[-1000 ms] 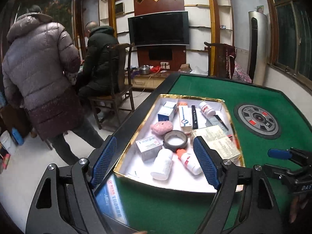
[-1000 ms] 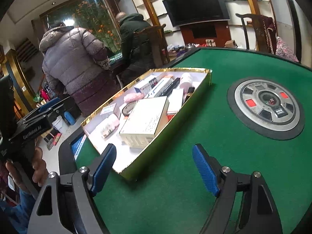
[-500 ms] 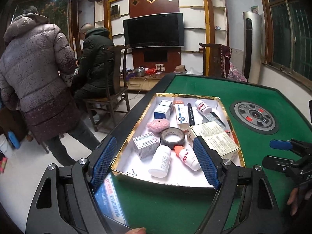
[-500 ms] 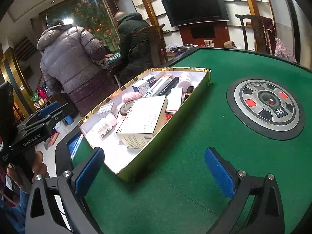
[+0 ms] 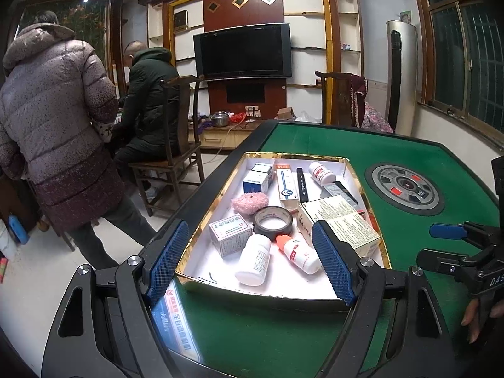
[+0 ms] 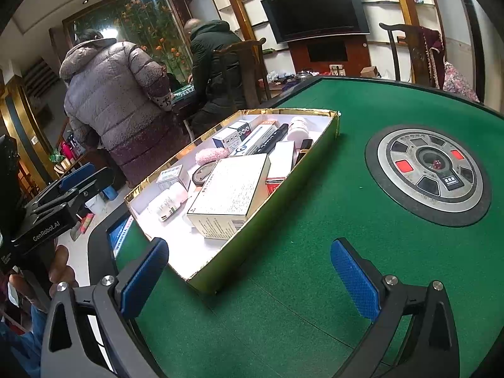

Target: Organize objects

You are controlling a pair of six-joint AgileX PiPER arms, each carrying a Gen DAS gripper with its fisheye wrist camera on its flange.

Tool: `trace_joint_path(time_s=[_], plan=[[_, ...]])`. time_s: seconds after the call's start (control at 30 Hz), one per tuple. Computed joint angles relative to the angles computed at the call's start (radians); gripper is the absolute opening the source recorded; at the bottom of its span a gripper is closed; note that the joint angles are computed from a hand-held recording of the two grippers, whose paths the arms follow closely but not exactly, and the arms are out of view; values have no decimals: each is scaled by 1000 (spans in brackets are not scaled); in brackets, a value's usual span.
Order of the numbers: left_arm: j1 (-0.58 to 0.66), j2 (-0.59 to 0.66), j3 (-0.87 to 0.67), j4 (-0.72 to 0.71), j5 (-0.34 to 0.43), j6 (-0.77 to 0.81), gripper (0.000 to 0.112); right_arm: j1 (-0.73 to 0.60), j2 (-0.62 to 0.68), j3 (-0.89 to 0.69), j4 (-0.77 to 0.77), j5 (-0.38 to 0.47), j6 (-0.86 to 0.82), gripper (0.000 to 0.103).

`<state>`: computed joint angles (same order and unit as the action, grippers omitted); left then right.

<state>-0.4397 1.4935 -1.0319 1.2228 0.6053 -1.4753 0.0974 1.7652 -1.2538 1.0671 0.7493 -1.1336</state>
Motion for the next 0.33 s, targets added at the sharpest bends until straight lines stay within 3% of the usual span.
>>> trace_joint_path(time_s=[0.2,0.33], plan=[[59,-36,33,-93,-168,71,82,-1,1,-2,1,-2,-1,103],[-7,-1,11,-13,-62,5,82,1,1,-1,-1,-5,0,103]])
